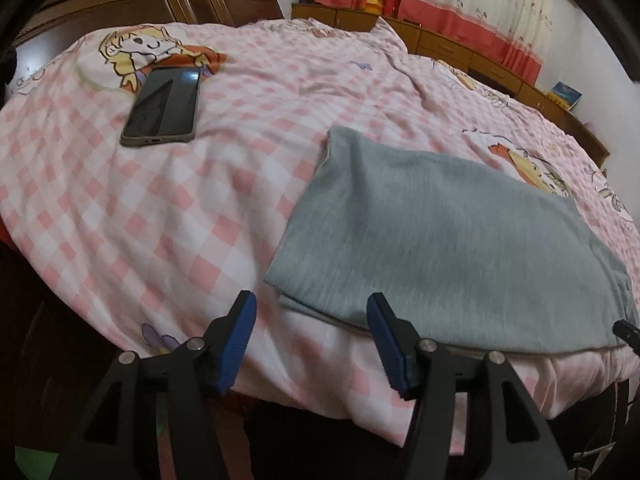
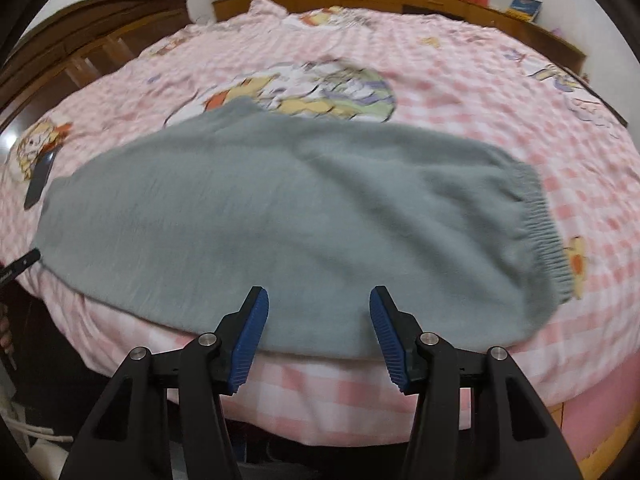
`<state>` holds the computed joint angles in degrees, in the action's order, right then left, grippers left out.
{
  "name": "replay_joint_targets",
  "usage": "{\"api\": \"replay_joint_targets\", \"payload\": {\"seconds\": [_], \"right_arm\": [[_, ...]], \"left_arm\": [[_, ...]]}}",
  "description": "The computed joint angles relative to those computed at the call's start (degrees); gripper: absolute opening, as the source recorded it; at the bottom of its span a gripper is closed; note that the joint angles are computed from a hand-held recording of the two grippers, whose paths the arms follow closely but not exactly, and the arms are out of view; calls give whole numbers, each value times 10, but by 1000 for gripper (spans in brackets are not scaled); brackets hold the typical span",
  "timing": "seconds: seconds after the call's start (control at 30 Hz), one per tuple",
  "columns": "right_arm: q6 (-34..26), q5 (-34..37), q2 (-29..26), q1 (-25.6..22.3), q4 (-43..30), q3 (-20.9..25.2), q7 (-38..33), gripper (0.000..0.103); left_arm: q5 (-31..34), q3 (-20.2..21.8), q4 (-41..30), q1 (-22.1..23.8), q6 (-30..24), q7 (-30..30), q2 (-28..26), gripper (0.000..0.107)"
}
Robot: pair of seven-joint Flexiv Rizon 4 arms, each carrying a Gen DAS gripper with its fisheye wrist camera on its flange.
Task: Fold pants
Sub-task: 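Open the left tool and smooth the folded pants flat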
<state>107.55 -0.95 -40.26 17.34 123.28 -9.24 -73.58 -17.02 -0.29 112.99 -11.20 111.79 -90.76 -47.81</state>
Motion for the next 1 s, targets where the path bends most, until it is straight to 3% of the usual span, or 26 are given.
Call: {"api": "replay_joint_targets", "payload": {"seconds": [0.1, 0.2, 0.3, 0.5, 0.7, 0.9, 1.0], "right_arm": [[-26, 2, -12, 11, -10, -4, 14, 55], [-30, -1, -23, 17, -18, -10, 23, 61], [-27, -2, -27, 27, -18, -18, 26, 66], [-13, 2, -35, 41, -14, -31, 20, 69], [-5, 4, -38, 36, -17, -26, 15, 70], [6, 8, -39, 30, -15, -17, 9, 71], [9, 11, -41, 33, -15, -20, 6, 71]], "left_arm": [[12, -16, -6, 16, 3, -2, -7, 60], [50, -63, -8, 64, 12, -24, -18, 58], [44, -59, -3, 58, 39, -37, -23, 39], [65, -67, 8, 69, 80, -61, -20, 29], [110, -88, 6, 90, 95, -73, -19, 29], [57, -48, -8, 38, 63, -66, -29, 29], [58, -61, -12, 51, 67, -74, -38, 29]]}}
